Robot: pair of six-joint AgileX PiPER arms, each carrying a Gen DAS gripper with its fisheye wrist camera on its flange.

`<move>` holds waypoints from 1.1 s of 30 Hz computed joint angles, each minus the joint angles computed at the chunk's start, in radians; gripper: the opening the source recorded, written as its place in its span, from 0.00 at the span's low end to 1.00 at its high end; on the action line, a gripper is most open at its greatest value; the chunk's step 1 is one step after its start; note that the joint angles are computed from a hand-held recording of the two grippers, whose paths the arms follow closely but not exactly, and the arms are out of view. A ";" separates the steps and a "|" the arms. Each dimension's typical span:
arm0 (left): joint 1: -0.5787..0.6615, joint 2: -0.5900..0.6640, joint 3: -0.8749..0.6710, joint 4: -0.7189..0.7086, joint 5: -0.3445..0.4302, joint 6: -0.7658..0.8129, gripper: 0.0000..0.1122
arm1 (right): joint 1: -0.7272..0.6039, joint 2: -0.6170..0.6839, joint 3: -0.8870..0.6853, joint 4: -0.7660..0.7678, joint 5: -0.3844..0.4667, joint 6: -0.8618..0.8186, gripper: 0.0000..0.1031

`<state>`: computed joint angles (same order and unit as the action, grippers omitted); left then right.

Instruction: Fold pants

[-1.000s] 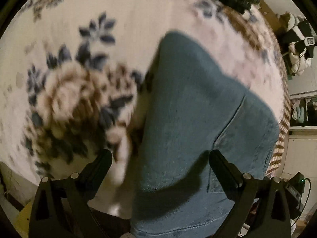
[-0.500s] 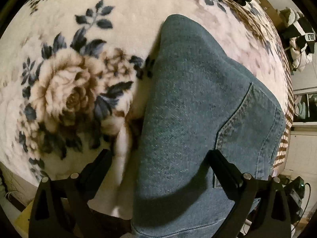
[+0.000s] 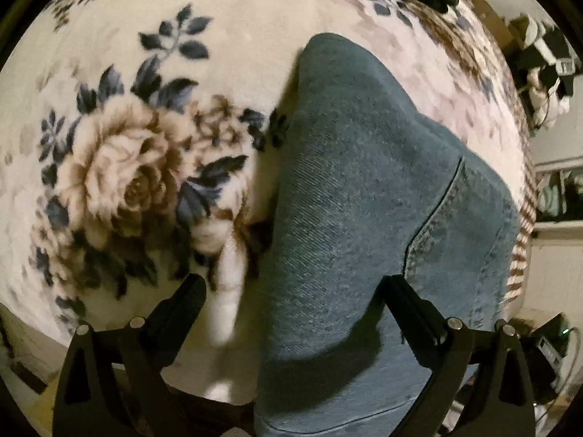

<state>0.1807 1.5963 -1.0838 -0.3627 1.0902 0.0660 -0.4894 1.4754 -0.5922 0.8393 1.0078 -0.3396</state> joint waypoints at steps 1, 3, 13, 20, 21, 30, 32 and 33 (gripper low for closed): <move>0.009 0.000 0.009 -0.020 -0.005 0.011 0.90 | -0.027 0.010 0.021 0.050 0.017 -0.054 0.60; 0.037 0.005 0.039 -0.079 -0.015 0.047 0.90 | -0.048 0.057 0.078 0.164 0.033 -0.177 0.63; 0.047 -0.009 0.091 -0.132 -0.079 0.107 0.90 | 0.196 0.077 0.137 0.474 -0.107 -0.375 0.68; 0.063 -0.027 0.120 -0.153 -0.105 0.119 0.90 | 0.205 0.178 0.126 0.611 -0.076 -0.462 0.68; 0.071 -0.027 0.123 -0.161 -0.105 0.127 0.90 | 0.217 0.169 0.119 0.623 -0.063 -0.468 0.68; 0.105 -0.047 0.152 -0.234 -0.129 0.155 0.87 | 0.301 0.165 0.094 0.597 -0.179 -0.432 0.41; 0.103 -0.060 0.156 -0.257 -0.134 0.183 0.53 | 0.297 0.132 0.120 0.601 -0.192 -0.424 0.37; 0.105 -0.069 0.155 -0.282 -0.125 0.209 0.46 | 0.312 0.116 0.121 0.598 -0.209 -0.401 0.35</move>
<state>0.2859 1.5273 -0.9288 -0.6445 0.9651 0.2748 -0.1778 1.5910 -0.4710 1.4370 0.7988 -0.7406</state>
